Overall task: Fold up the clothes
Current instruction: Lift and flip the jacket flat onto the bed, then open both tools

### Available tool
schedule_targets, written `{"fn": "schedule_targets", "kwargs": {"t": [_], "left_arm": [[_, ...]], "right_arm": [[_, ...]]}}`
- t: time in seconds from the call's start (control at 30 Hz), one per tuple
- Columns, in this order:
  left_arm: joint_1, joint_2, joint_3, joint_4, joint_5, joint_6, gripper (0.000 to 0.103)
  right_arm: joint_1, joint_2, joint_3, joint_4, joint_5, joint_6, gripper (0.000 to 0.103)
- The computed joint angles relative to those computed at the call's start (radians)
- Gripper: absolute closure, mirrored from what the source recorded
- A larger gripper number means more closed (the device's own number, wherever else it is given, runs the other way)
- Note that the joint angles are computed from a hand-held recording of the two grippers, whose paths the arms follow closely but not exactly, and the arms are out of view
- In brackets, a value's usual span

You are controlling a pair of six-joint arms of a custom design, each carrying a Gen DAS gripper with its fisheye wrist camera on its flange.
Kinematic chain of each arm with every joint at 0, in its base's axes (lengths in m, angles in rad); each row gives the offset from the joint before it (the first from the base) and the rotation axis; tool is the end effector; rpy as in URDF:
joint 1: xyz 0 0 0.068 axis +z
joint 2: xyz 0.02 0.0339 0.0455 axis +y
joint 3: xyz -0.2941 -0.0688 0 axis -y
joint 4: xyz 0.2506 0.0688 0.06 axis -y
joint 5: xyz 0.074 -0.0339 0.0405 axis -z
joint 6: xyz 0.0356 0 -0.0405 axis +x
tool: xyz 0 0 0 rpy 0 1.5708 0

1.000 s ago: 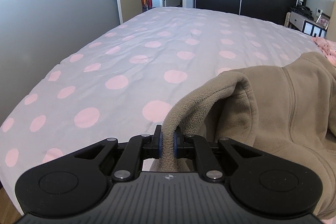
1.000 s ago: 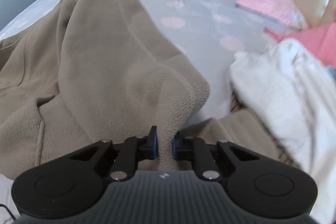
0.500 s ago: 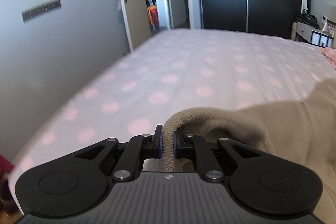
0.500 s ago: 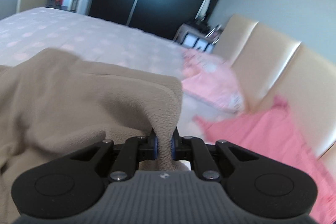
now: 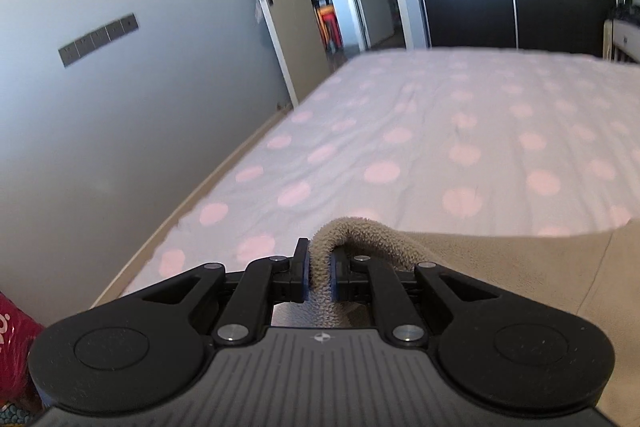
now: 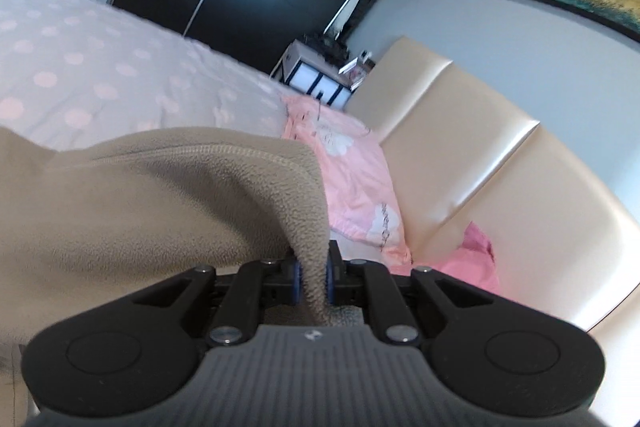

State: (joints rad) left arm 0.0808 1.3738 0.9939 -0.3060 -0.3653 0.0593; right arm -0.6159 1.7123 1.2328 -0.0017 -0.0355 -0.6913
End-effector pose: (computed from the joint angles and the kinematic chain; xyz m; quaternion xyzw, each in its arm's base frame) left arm 0.2984 0.0369 0.2968 -0.0873 0.8878 0.1932 0.4085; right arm 0.3343 -0.2350 0.2916 -0.0414 0.8541 -0.3030 0.4206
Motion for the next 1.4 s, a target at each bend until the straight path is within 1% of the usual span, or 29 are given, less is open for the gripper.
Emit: {"fn": "schedule_targets", "kwargs": {"t": [0.1,0.17,0.2,0.27,0.3,0.37,0.47,0.57,0.67,0.73,0.83,0.97,1.07,1.17,1.23,1.33,1.4], "left_arm": [[0.007,0.034,-0.068,0.066,0.005,0.035,0.088],[0.013,0.04,-0.098,0.096,0.02,0.053,0.086],[0.017,0.042,-0.109,0.109,0.028,0.061,0.084],[0.018,0.04,-0.111,0.087,0.03,0.074,0.071],[0.013,0.036,-0.111,0.07,0.026,0.081,0.068],[-0.001,0.002,-0.132,0.058,0.018,0.096,0.054],[-0.015,-0.067,-0.174,0.047,0.02,0.099,0.047],[-0.032,-0.14,-0.209,0.0,0.036,0.096,0.046],[-0.049,-0.239,-0.256,-0.032,0.054,0.102,0.043],[-0.054,-0.312,-0.281,-0.063,0.079,0.102,0.043],[-0.058,-0.42,-0.303,-0.132,0.122,0.085,0.043],[-0.068,-0.575,-0.337,-0.232,0.211,0.063,0.042],[-0.121,-0.665,-0.362,-0.305,0.23,0.054,0.042],[-0.202,-0.747,-0.389,-0.375,0.218,0.039,0.042],[-0.266,-0.801,-0.408,-0.426,0.205,0.007,0.042],[-0.423,-0.885,-0.435,-0.507,0.137,-0.084,0.042],[-0.545,-0.905,-0.446,-0.552,0.073,-0.167,0.042]], "right_arm": [[0.003,0.051,0.0,-0.003,0.016,-0.04,0.085],[-0.002,0.068,-0.008,-0.01,0.019,-0.051,0.075],[-0.005,0.071,-0.019,-0.002,0.02,-0.056,0.073],[-0.014,0.07,-0.05,0.026,0.018,-0.066,0.059],[-0.021,0.066,-0.062,0.036,0.01,-0.067,0.056],[-0.038,0.052,-0.081,0.034,-0.018,-0.068,0.053],[-0.071,0.006,-0.125,0.017,-0.078,-0.078,0.047],[-0.108,-0.066,-0.184,-0.02,-0.158,-0.087,0.044],[-0.157,-0.154,-0.262,-0.082,-0.256,-0.112,0.043],[-0.188,-0.207,-0.31,-0.13,-0.315,-0.135,0.042],[-0.254,-0.286,-0.382,-0.211,-0.413,-0.177,0.042],[-0.361,-0.371,-0.458,-0.347,-0.56,-0.256,0.042],[-0.444,-0.414,-0.505,-0.458,-0.647,-0.365,0.042],[-0.536,-0.434,-0.547,-0.569,-0.715,-0.519,0.042],[-0.594,-0.433,-0.559,-0.648,-0.742,-0.63,0.041],[-0.662,-0.426,-0.559,-0.753,-0.761,-0.758,0.041],[-0.714,-0.418,-0.545,-0.837,-0.783,-0.843,0.041]]}}
